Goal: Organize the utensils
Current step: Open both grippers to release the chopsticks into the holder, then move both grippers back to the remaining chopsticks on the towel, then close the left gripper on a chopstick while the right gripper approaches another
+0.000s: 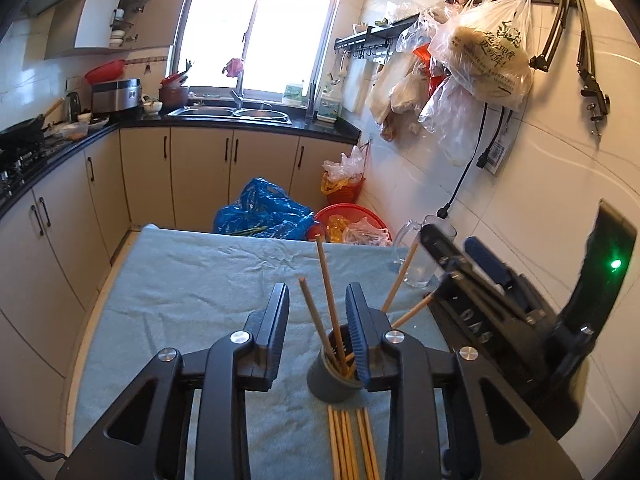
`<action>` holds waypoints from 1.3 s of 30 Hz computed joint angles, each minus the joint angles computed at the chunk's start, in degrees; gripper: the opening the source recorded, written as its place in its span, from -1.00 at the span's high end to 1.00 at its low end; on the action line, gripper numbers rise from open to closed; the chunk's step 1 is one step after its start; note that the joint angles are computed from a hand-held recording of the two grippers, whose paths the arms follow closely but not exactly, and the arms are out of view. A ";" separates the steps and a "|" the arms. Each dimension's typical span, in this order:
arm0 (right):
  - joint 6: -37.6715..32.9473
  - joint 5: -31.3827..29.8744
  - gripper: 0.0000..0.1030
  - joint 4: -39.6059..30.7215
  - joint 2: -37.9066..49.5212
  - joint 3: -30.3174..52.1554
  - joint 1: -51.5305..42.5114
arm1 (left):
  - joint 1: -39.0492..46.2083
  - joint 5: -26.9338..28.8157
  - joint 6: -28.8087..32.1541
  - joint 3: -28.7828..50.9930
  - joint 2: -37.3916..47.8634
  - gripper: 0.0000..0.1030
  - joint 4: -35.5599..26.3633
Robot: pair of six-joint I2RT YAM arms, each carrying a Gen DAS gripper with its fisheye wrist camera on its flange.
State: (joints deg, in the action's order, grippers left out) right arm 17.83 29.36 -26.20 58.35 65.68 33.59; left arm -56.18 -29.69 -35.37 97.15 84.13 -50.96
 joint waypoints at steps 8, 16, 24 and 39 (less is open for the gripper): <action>1.57 12.58 -0.66 -16.22 -7.27 6.38 12.48 | -10.18 -10.02 -5.65 -1.73 -6.38 0.17 -7.17; 16.76 22.47 -0.72 -51.55 -10.33 11.17 28.45 | -17.85 -10.81 -17.47 -14.71 -12.73 0.15 -10.67; 12.47 -6.58 -0.50 -53.79 -25.29 -8.71 11.81 | -16.68 -0.47 -19.33 -30.42 -9.38 0.17 -0.44; 7.80 -31.13 0.10 -33.35 -28.17 -29.42 -6.62 | -10.50 10.68 -8.97 -30.87 6.49 0.65 13.13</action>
